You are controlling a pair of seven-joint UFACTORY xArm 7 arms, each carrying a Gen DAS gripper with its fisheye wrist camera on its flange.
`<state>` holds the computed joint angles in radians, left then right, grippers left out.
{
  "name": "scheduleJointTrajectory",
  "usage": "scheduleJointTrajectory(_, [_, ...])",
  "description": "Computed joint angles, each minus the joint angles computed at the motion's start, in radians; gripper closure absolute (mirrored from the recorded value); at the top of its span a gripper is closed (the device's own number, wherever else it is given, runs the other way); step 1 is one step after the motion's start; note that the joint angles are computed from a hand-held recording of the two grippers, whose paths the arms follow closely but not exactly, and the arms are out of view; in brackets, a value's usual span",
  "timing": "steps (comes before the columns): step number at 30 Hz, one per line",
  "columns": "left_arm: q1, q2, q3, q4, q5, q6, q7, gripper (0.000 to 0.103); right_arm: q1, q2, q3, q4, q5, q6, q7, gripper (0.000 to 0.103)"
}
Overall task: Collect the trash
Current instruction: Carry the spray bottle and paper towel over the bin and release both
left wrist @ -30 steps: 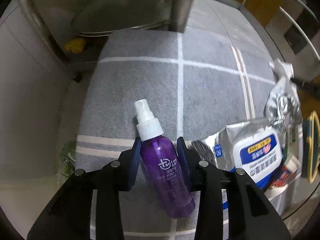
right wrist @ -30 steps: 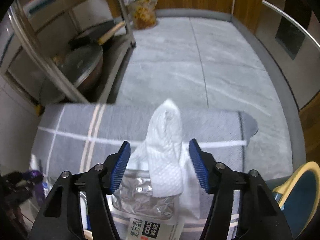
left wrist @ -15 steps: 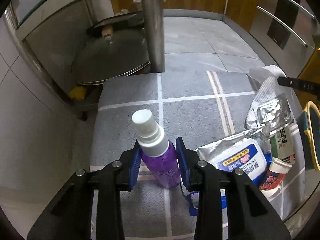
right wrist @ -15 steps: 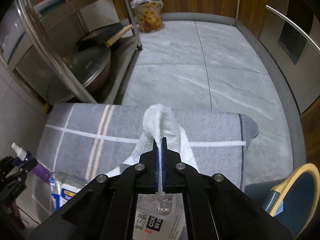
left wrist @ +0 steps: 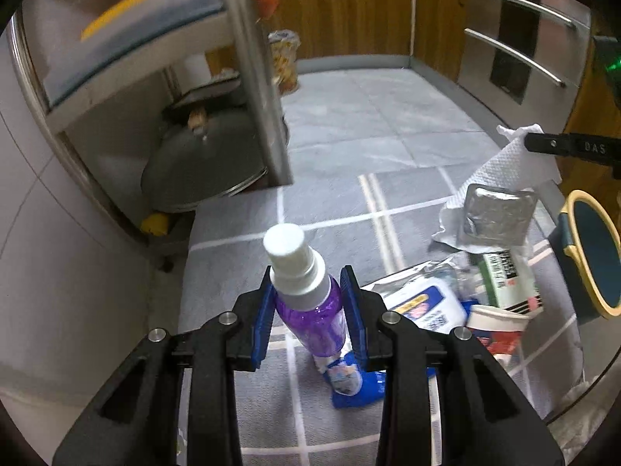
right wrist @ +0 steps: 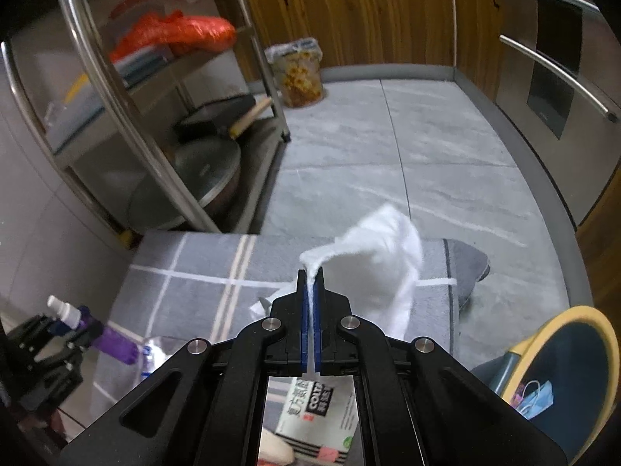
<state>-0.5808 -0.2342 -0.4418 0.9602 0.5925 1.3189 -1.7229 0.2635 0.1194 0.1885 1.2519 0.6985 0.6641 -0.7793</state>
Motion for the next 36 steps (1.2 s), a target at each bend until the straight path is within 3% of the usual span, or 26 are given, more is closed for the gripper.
scheduleJointTrajectory(15, [-0.028, -0.035, -0.069, 0.069, 0.115, 0.020, -0.104, 0.070, -0.010, -0.188, -0.078, -0.114, 0.200, 0.091, -0.146, 0.100])
scheduleJointTrajectory(22, [-0.055, 0.052, -0.103, 0.194, 0.177, 0.114, -0.070, 0.070, -0.001, -0.247, -0.115, -0.131, 0.267, 0.137, -0.202, 0.100])
scheduleJointTrajectory(28, [-0.123, 0.145, -0.070, 0.308, 0.262, 0.134, -0.033, 0.070, 0.012, -0.279, -0.127, -0.137, 0.294, 0.184, -0.183, 0.100])
scheduleJointTrajectory(32, [-0.167, 0.199, -0.031, 0.363, 0.300, 0.131, 0.002, 0.070, 0.009, -0.282, -0.142, -0.133, 0.284, 0.271, -0.173, 0.100])
scheduleJointTrajectory(35, [-0.192, 0.225, 0.000, 0.380, 0.296, 0.123, 0.030, 0.070, 0.008, -0.282, -0.112, -0.160, 0.135, 0.236, -0.169, 0.100])
scheduleJointTrajectory(36, [-0.195, 0.227, 0.010, 0.376, 0.286, 0.112, 0.042, 0.070, 0.007, -0.263, -0.112, -0.153, 0.091, 0.266, -0.149, 0.100])
